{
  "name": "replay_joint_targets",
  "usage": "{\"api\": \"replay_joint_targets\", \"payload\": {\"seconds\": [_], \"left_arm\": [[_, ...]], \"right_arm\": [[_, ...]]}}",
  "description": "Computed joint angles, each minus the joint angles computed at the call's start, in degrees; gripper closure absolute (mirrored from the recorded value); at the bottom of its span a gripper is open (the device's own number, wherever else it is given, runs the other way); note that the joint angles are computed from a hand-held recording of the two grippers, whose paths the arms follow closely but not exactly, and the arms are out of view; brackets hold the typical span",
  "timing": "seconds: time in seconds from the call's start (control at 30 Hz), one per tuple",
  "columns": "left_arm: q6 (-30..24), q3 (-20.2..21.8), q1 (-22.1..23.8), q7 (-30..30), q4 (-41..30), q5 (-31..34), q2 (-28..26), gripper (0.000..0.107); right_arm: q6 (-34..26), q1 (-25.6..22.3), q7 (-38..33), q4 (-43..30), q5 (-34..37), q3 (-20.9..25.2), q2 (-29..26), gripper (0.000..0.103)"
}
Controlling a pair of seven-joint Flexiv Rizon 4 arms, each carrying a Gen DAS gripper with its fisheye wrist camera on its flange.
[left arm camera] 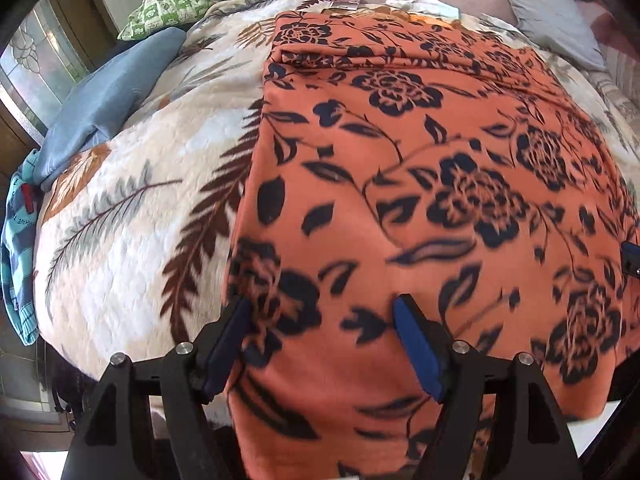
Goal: Fold small clothes
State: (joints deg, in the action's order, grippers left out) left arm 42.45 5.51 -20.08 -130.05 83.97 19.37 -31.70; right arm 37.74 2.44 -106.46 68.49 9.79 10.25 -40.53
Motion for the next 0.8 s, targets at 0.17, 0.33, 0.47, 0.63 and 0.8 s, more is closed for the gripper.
{"api": "replay_joint_targets", "payload": {"seconds": [0.17,0.33,0.47,0.63,0.8], "left_arm": [[3.5,-0.9,0.1,-1.8,7.0,-1.4,3.9,0.031],[4.1,-0.9,-0.8,-5.0,12.2,-0.9,8.6,0.031],[4.2,0.0,-1.3,-12.2,16.4,3.8,14.6,0.031],[7.3,-1.4,4.1,-13.4,20.3,1.2,18.1,0.026],[8.1,-3.2,7.4,-12.4,22.2,-5.8,17.1,0.025]], "right_arm": [[2.7,-1.3,-2.0,10.9,-0.1,-0.2,6.8,0.057],[-4.6,-4.1,-4.3,12.5,2.5,0.0,10.2,0.057],[-3.5,-7.5,-6.5,12.4,7.7,-0.6,13.5,0.056],[-3.6,-10.8,-2.3,7.6,14.7,-2.0,13.4,0.037],[-11.4,-13.7,1.6,2.9,20.3,-1.1,10.3,0.037]]}}
